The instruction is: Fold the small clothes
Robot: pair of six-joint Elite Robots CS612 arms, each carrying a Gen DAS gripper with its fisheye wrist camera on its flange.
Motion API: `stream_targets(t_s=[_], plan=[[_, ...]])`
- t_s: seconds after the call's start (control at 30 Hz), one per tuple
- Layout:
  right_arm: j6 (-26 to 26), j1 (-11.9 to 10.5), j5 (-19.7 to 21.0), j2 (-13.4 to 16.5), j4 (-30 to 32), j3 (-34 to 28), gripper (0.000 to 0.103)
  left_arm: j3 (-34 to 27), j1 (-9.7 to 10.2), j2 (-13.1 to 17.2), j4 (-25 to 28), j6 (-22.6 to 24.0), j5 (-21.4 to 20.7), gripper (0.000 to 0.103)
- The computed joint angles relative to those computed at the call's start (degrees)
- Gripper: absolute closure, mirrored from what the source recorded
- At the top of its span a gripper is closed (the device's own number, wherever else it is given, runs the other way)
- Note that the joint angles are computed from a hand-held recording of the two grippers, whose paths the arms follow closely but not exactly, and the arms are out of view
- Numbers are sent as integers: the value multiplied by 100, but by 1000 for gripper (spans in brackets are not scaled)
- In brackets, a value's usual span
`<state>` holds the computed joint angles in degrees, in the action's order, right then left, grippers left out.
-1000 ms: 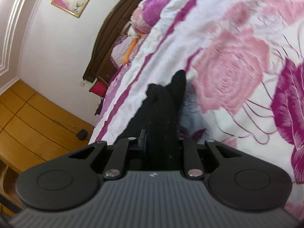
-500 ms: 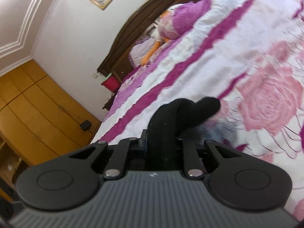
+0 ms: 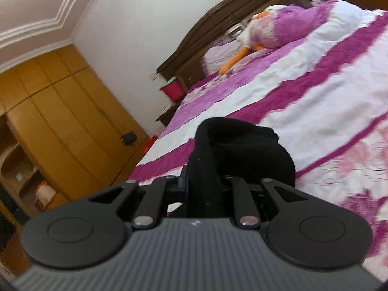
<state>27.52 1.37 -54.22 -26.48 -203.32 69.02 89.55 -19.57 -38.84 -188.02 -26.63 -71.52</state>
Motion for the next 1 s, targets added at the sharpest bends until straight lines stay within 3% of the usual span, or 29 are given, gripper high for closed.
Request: stream_targets(t_s=[0.17,0.27,0.43,0.67,0.77,0.87,0.93,1.0], plan=[[-507,245,88,42,372,-184,86,51,59,10,-125,43,8,35],[-774,389,246,127,770,-382,87,83,107,13,-142,-32,-19,35],[-1538,634,132,215,1648,-643,88,164,200,37,-401,-184,-112,35],[-1626,789,297,440,2574,-962,91,245,267,30,-370,-404,53,35],[-1890,854,252,429,2807,-931,91,297,286,22,-442,-461,64,35],[-2007,877,161,340,2797,-805,88,273,298,14,-381,-521,48,35],[-2116,884,126,249,2820,-714,78,253,294,8,-391,-510,33,35],[-2246,861,365,193,2877,-654,70,242,272,-5,-454,-469,45,35]])
